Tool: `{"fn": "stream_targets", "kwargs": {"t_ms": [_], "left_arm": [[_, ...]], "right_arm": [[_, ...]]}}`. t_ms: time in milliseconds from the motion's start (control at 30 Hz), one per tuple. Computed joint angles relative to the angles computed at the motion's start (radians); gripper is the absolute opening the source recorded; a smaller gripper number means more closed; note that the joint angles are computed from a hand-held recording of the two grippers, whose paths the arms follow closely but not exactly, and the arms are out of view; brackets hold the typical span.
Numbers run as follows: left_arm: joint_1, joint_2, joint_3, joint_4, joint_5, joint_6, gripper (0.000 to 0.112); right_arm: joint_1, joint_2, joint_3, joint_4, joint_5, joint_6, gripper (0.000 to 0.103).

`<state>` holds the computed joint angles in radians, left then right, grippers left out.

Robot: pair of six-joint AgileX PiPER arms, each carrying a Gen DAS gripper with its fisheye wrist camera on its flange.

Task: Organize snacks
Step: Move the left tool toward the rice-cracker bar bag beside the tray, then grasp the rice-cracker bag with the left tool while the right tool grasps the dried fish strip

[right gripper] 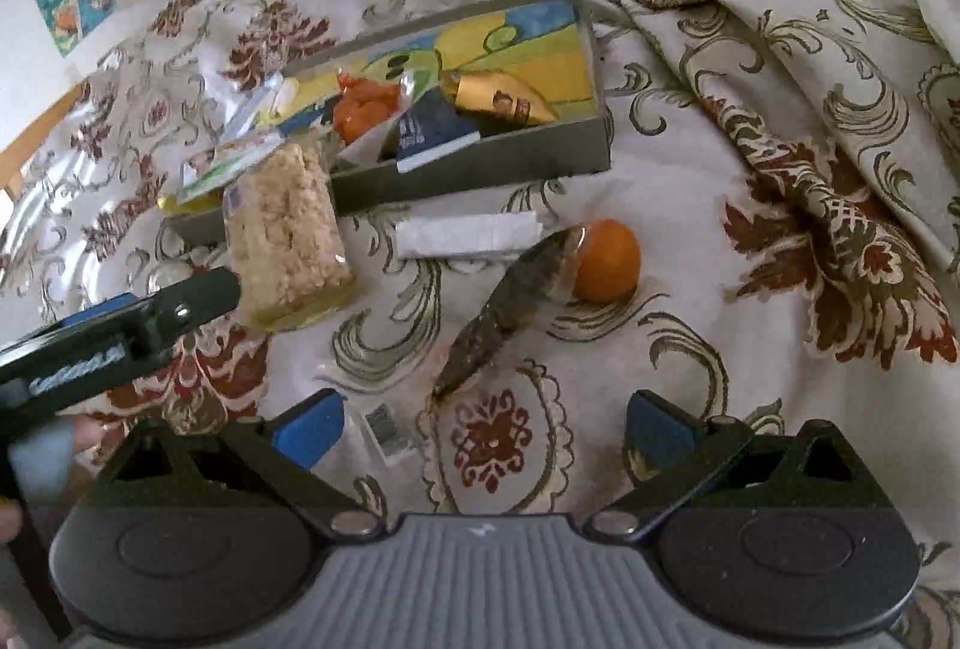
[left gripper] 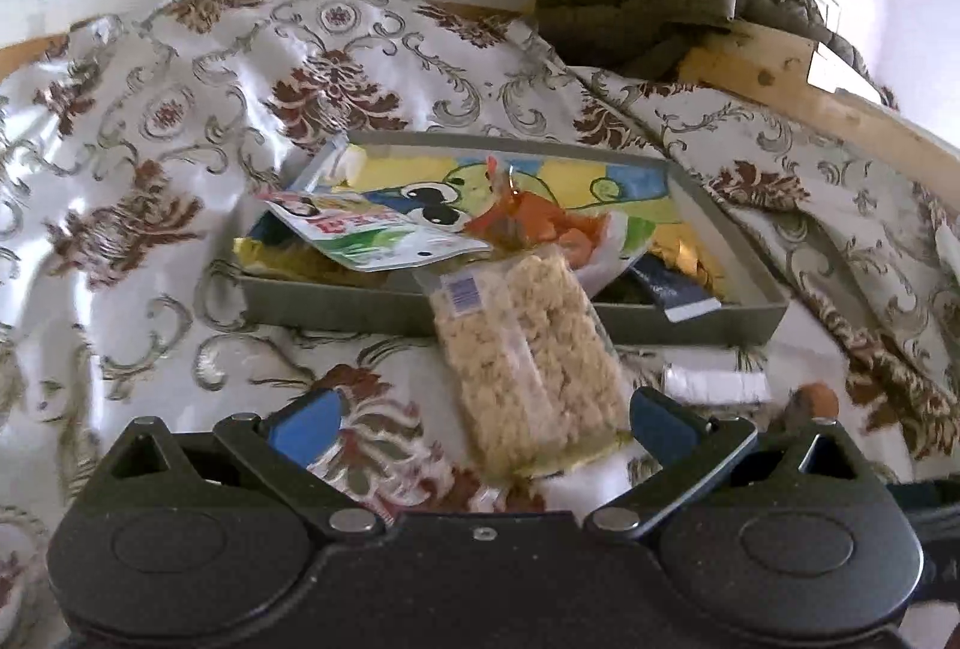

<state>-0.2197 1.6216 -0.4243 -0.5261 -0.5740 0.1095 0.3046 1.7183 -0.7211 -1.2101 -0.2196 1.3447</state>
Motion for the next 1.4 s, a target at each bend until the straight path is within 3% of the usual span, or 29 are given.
{"fn": "stream_targets", "kwargs": {"t_ms": [167, 267, 367, 500, 600, 667, 767, 867, 1133, 1300, 1400], "left_arm": [[0.068, 0.054, -0.050, 0.225, 0.025, -0.183, 0.102], [0.092, 0.078, -0.082, 0.321, 0.058, -0.259, 0.102], [0.099, 0.102, -0.117, 0.348, 0.090, -0.286, 0.102], [0.118, 0.151, -0.165, 0.424, 0.116, -0.364, 0.102], [0.117, 0.186, -0.188, 0.405, 0.118, -0.368, 0.102], [0.103, 0.201, -0.195, 0.358, 0.104, -0.325, 0.102], [0.071, 0.207, -0.209, 0.240, 0.118, -0.201, 0.096], [0.058, 0.196, -0.196, 0.236, 0.102, -0.188, 0.086], [0.024, 0.169, -0.184, 0.104, 0.118, -0.088, 0.079], [0.032, 0.147, -0.154, 0.161, 0.112, -0.190, 0.078], [0.055, 0.134, -0.135, 0.253, 0.112, -0.303, 0.078]], "right_arm": [[0.022, 0.011, 0.001, 0.268, 0.009, -0.267, 0.089], [0.029, 0.030, -0.009, 0.342, -0.001, -0.333, 0.078], [0.038, 0.050, -0.026, 0.392, -0.006, -0.380, 0.064], [0.063, 0.072, -0.042, 0.511, 0.005, -0.499, 0.058], [0.072, 0.080, -0.044, 0.617, 0.006, -0.615, 0.049], [0.069, 0.085, -0.047, 0.617, 0.002, -0.612, 0.043], [0.064, 0.089, -0.048, 0.617, -0.011, -0.610, 0.041], [0.066, 0.094, -0.046, 0.665, -0.023, -0.665, 0.040], [0.062, 0.111, -0.051, 0.674, -0.054, -0.688, 0.039], [0.040, 0.116, -0.061, 0.548, -0.064, -0.559, 0.037], [0.062, 0.101, -0.080, 0.535, 0.003, -0.537, 0.030]]}}
